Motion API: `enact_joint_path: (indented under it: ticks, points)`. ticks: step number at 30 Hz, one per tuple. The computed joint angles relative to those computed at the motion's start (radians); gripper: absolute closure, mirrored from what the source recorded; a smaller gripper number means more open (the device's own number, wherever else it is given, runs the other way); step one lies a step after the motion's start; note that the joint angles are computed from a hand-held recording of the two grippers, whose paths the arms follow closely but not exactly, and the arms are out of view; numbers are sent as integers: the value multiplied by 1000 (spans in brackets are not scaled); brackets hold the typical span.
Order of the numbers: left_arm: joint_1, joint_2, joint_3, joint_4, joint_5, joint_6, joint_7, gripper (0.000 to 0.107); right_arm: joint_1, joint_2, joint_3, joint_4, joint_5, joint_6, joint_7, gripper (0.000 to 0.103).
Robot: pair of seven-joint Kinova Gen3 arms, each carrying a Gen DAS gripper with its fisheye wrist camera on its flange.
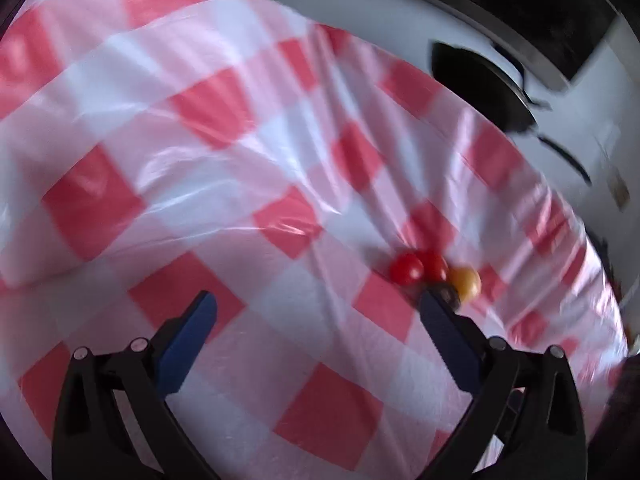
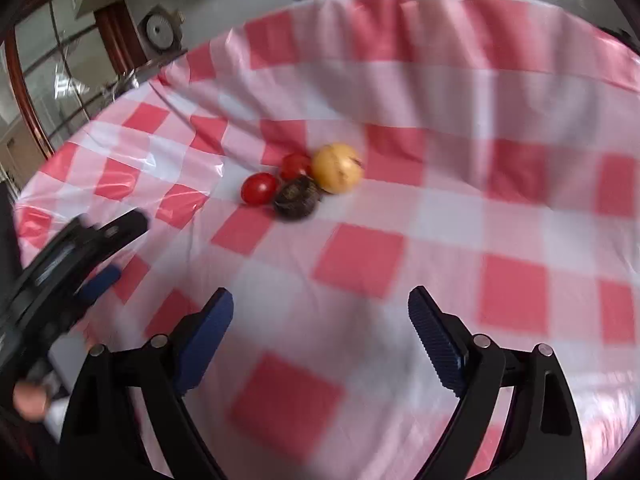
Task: Organize fruits
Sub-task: 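Move both open tools back above the remaining fruit on the table, then grasp the wrinkled dark brown fruit with the right tool while the left tool grasps a red tomato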
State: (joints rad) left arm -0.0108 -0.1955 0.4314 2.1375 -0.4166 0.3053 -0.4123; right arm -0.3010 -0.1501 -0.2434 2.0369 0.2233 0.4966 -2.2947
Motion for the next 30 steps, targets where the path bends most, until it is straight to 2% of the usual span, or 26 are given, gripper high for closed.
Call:
enact_joint_path:
  ticks: [3, 7, 10, 11, 13, 15, 16, 17, 18, 20, 24, 26, 28, 30]
  points:
    - [9, 0, -34, 10, 37, -19, -4, 6, -11, 106, 7, -91, 36, 24, -5, 28]
    - [57, 11, -109, 15, 127, -36, -65, 6, -52, 216, 38, -203, 90, 75, -47, 31]
    - [81, 15, -146, 13, 185, -40, -116, 6, -21, 283, -30, -277, 183, 149, -125, 38]
    - [71, 17, -134, 10, 184, -37, -115, 6, -26, 293, -34, -288, 210, 159, -151, 39]
    - [53, 15, -111, 10, 173, -34, -110, 6, 8, 323, -92, -320, 268, 193, -203, 40]
    - [47, 15, -100, 8, 165, -30, -112, 6, 14, 352, -145, -356, 349, 265, -271, 41]
    - [46, 15, -98, 8, 164, -29, -113, 6, 10, 367, -167, -372, 390, 305, -290, 45]
    - [44, 13, -96, 9, 163, -30, -112, 6, 24, 376, -204, -378, 431, 333, -320, 57]
    - [32, 10, -83, 11, 154, -32, -100, 6, 51, 377, -250, -374, 461, 345, -353, 61]
    - [25, 9, -72, 12, 146, -34, -95, 6, 125, 334, -328, -317, 500, 320, -435, 61]
    - [13, 6, -49, 11, 122, -33, -89, 6, 284, 169, -420, -151, 516, 217, -597, 61]
    - [28, 7, -60, 8, 126, -31, -108, 6, 377, 86, -458, -75, 526, 165, -679, 61]
    - [28, 9, -49, 0, 121, -16, -109, 6, 464, 9, -464, 2, 524, 100, -760, 61]
    - [57, 18, -65, -13, 124, -2, -138, 6, 492, -20, -422, 55, 526, 44, -825, 61]
